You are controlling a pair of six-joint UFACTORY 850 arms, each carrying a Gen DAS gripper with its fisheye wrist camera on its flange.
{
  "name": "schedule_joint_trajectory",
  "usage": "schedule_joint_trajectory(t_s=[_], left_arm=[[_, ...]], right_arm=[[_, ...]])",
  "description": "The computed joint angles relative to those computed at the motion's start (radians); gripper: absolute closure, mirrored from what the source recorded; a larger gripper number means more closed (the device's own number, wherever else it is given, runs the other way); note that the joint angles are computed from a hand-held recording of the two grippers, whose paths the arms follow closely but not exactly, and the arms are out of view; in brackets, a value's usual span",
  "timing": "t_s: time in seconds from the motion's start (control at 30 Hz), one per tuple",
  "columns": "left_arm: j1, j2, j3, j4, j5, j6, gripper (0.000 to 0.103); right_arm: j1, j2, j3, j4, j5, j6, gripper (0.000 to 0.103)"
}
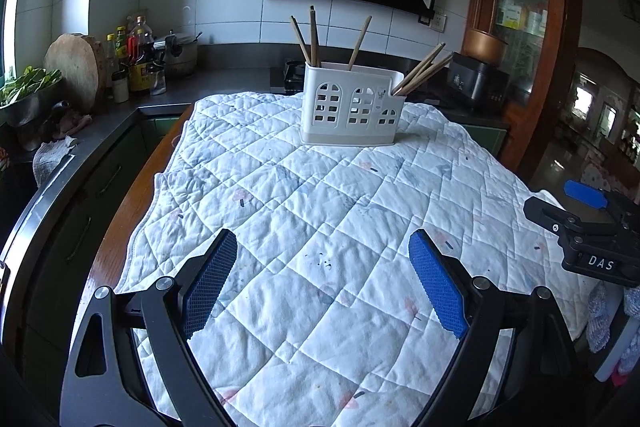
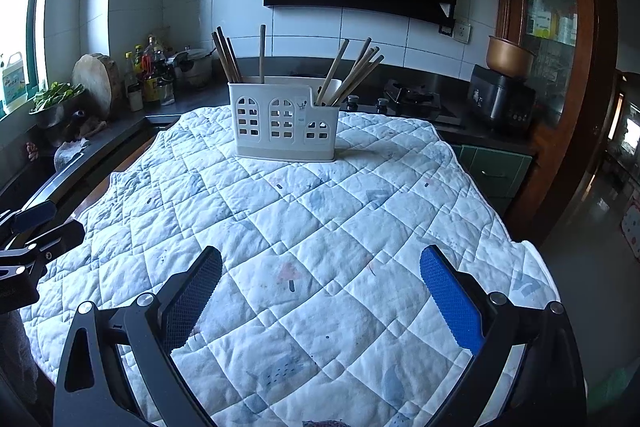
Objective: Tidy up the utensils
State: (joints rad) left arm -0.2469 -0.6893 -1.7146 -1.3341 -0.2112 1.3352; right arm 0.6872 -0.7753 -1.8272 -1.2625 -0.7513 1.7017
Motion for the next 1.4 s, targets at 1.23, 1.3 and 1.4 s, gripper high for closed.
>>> schedule_joint_trajectory(t_s=[1.23,1.3,1.4], left_arm=[[0.002,-0.018,-0.009,-0.012,-0.016,-0.006,0.016],[0.002,-0.016,-0.005,-0.029,-0.008,0.001,0.016],[0.006,-0.02,-0.011,-0.002,-0.022,-0.027,0.016]], right_arm=[[-0.005,-0.029,-0.033,0.03,0.022,-0.043,0.007],[-0.004,-0.03,-0.034,0.03,0.021,-0.043,0.007],[-0.005,-0.032,-0.036,0.035,0.022,-0.047,0.007]])
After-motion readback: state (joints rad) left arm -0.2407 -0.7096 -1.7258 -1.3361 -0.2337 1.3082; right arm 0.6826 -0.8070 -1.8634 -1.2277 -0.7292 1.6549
